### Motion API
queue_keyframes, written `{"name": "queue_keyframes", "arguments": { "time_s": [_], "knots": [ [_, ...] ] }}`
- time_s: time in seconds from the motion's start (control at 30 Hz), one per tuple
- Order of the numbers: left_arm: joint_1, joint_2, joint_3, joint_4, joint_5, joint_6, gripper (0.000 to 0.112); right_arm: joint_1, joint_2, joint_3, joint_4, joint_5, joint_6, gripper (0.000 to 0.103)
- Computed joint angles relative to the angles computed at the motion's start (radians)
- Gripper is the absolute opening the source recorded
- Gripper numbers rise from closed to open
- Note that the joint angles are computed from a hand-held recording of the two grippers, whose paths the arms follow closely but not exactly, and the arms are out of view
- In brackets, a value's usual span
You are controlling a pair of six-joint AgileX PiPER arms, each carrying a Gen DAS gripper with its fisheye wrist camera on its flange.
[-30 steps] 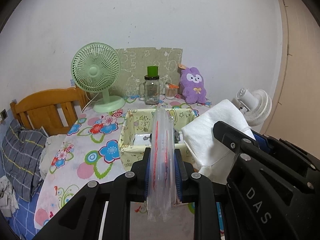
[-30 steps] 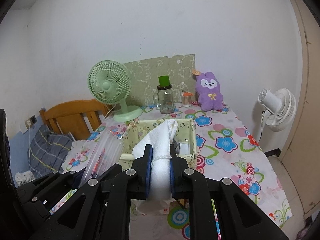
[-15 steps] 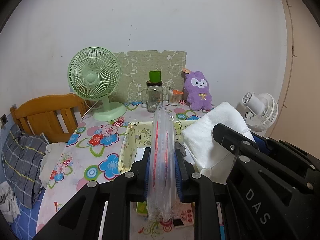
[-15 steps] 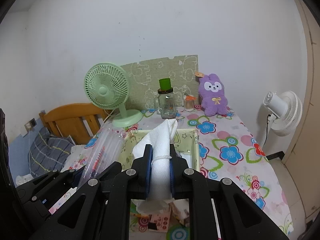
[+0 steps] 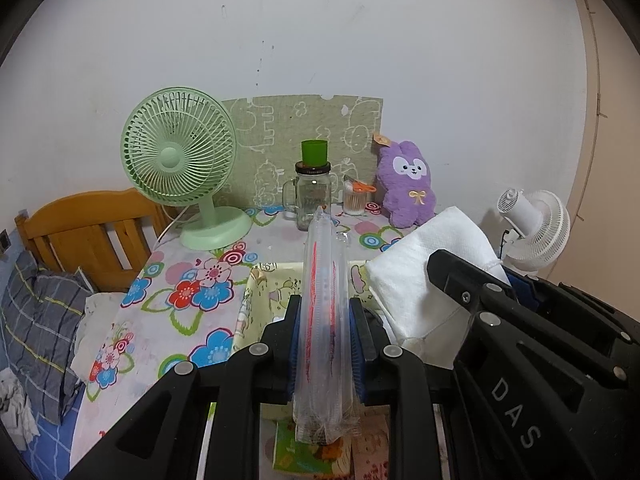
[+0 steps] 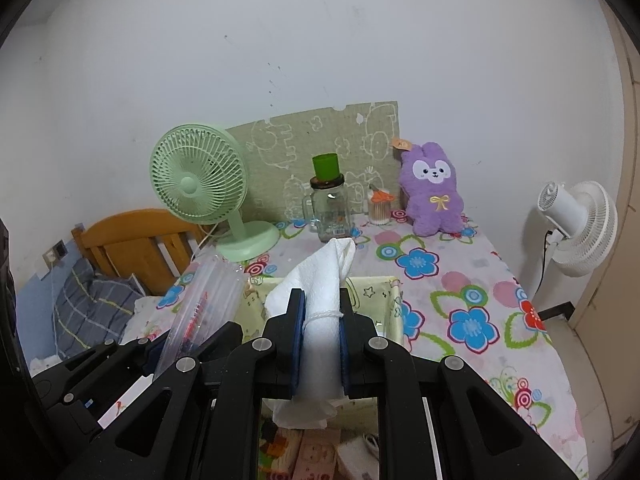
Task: Organize soft objects
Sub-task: 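Carry the straw bag with the left gripper while the right gripper carries the white cloth over the basket, then open the left gripper to drop the straw bag into the basket while the right gripper drops the white cloth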
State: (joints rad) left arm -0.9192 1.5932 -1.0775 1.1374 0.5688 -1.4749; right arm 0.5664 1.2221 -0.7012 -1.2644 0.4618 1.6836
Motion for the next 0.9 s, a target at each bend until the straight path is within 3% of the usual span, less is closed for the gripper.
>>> {"name": "queue_keyframes", "arguments": {
  "time_s": [0.57, 0.77, 0.83, 0.9],
  "knots": [
    [0.127, 0.163, -0.162, -0.168, -0.110, 0.205, 0.021, -0.172, 0.209, -0.141, 0.027, -0.145, -0.079, 0.017],
    [0.169, 0.217, -0.202, -0.268, -0.142, 0.299, 0.029, -0.215, 0.286, -0.184, 0.068, -0.193, -0.127, 0.017],
    [0.181, 0.231, -0.215, -0.313, -0.152, 0.344, 0.040, -0.226, 0.308, -0.196, 0.088, -0.214, -0.151, 0.017],
    [0.188, 0.244, -0.225, -0.338, -0.147, 0.370, 0.043, -0.235, 0.323, -0.203, 0.102, -0.230, -0.167, 0.017]
  ]
}}
